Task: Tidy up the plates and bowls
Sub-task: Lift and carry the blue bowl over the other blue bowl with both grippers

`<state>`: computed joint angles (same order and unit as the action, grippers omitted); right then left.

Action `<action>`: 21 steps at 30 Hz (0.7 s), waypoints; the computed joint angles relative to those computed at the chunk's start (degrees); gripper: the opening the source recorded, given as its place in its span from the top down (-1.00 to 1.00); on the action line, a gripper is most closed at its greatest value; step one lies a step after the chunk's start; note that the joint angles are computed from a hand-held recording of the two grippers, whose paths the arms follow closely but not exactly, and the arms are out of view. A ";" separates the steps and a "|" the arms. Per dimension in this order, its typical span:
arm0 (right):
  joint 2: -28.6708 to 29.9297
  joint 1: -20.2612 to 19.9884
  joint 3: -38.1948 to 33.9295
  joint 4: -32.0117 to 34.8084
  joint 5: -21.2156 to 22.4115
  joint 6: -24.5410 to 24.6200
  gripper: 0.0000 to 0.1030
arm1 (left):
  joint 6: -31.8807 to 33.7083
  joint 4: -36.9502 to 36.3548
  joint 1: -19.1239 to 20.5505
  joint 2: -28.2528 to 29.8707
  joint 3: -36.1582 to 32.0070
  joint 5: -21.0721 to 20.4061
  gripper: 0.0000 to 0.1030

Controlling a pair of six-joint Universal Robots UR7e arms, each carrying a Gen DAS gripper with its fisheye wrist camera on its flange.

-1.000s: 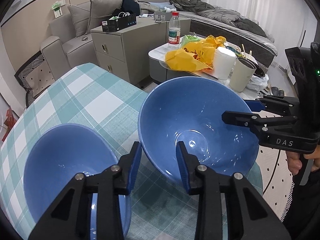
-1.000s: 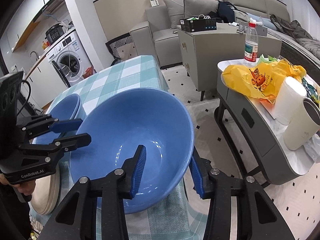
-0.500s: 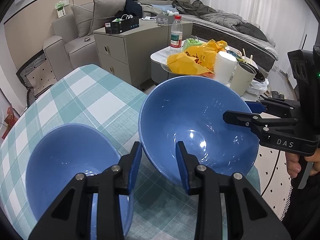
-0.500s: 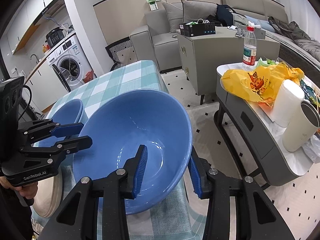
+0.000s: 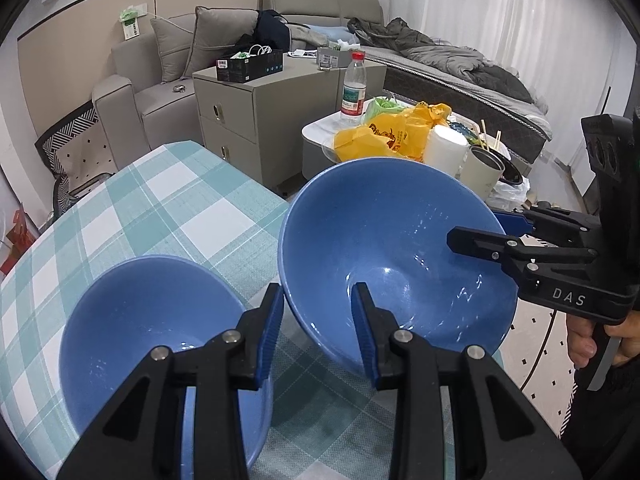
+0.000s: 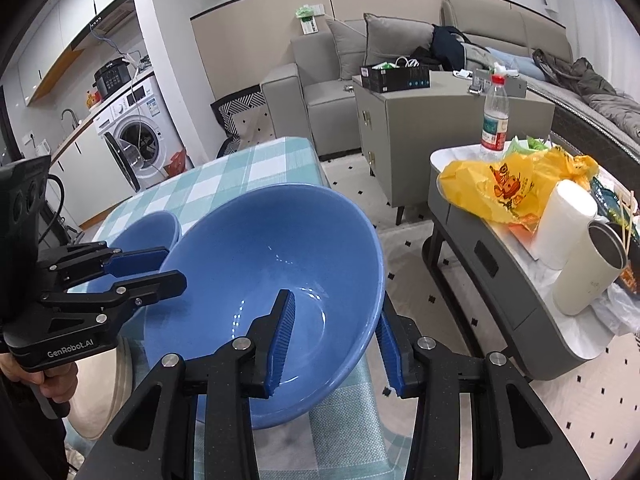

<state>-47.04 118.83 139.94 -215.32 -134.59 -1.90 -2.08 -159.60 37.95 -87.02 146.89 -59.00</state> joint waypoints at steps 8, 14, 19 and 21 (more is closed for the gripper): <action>-0.23 1.94 -0.53 0.14 -1.45 0.00 0.19 | -0.12 0.17 -1.08 -1.96 0.31 0.63 0.34; -0.92 2.87 -1.12 1.18 -1.72 0.17 0.19 | -0.23 0.51 -1.79 -3.88 0.52 0.90 0.34; -1.18 4.74 -2.37 2.86 -2.96 0.12 0.19 | -0.56 1.19 -2.15 -5.71 0.62 1.36 0.34; -1.33 5.43 -2.95 3.70 -3.18 0.10 0.19 | -0.67 1.45 -2.36 -6.71 0.73 1.56 0.34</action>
<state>-48.37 124.26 136.99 -211.63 -137.77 -1.81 -2.75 -158.15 35.59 -93.74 147.62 -57.44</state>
